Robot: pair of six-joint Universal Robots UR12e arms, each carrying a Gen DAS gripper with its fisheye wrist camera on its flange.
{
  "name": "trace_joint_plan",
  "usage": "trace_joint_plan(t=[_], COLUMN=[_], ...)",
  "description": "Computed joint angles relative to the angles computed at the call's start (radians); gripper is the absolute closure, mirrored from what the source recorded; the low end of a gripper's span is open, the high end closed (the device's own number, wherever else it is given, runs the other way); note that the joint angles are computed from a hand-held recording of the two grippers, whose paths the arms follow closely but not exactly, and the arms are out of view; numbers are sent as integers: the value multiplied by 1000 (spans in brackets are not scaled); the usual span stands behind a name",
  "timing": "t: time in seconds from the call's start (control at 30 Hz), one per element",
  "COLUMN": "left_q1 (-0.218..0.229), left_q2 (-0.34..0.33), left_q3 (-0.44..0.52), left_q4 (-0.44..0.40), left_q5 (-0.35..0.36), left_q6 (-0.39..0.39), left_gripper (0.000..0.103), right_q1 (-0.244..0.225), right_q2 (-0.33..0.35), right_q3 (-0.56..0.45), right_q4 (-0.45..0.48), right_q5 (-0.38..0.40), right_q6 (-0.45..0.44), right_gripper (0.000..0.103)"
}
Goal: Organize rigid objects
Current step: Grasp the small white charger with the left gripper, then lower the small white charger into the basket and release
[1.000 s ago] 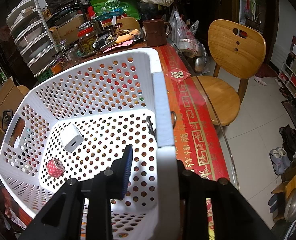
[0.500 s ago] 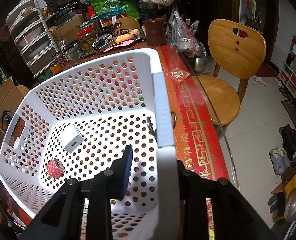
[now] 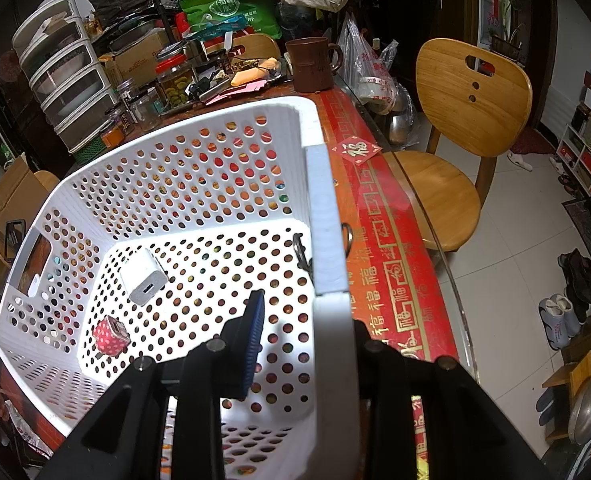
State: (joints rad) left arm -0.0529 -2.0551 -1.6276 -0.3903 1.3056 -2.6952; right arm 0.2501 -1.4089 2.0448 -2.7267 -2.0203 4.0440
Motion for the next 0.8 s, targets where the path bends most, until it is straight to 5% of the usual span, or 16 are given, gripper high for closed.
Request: trace_joint_plan(t=[0.5, 0.8], left_q1=[-13, -107], left_q2=[51, 122], left_q3=[-20, -12], left_q4=[111, 141], left_q5=[-20, -72], left_q6=[12, 67], left_gripper=[75, 75], right_q1=[0, 0], right_q2=[1, 1], right_q3=[0, 0], right_q4=[1, 0], right_q5=[0, 0], right_q6=[0, 0], right_gripper=[72, 72])
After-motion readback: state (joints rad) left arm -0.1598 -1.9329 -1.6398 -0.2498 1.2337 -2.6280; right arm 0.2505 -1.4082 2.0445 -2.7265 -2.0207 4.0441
